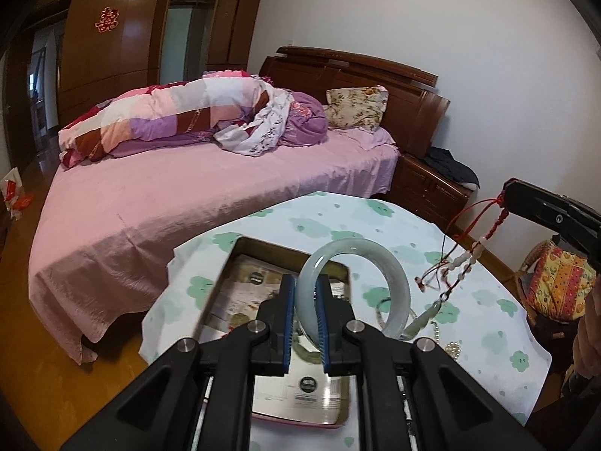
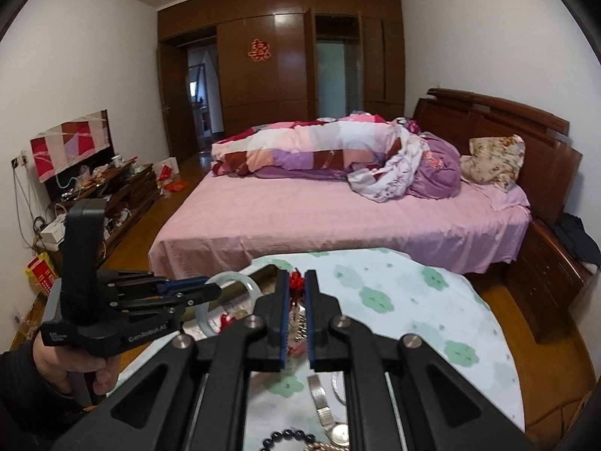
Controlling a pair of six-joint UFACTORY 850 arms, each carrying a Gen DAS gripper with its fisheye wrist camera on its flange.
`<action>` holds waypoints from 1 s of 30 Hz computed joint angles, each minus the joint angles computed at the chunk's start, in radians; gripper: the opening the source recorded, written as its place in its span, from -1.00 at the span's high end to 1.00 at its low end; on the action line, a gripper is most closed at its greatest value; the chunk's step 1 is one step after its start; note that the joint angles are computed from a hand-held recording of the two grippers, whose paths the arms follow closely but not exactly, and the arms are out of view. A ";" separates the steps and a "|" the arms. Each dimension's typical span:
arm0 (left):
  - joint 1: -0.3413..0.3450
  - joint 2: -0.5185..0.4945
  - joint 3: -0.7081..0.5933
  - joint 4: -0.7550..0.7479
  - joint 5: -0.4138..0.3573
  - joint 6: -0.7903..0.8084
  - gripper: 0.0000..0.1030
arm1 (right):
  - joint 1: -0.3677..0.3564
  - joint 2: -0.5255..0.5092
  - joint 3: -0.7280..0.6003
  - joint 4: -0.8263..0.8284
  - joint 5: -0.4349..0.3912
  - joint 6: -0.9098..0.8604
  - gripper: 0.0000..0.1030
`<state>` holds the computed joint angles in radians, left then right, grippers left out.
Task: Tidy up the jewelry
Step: 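Carry both items over the tin and open both tools to drop them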
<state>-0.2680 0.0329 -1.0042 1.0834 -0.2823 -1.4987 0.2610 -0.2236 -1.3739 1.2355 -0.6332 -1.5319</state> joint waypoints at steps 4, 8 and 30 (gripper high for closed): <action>0.014 0.008 0.013 -0.009 -0.003 0.002 0.81 | 0.029 -0.014 -0.010 -0.008 -0.005 -0.002 0.82; 0.025 0.009 0.020 -0.029 -0.005 0.021 0.81 | 0.054 -0.023 -0.008 -0.019 -0.005 -0.003 0.82; 0.081 -0.047 0.048 -0.252 0.003 0.210 0.80 | 0.103 -0.098 0.004 -0.131 -0.023 0.124 0.82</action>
<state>-0.1872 -0.0139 -0.9566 0.8313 -0.2791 -1.2888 0.3639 -0.3217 -1.3703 1.1043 -0.6558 -1.4078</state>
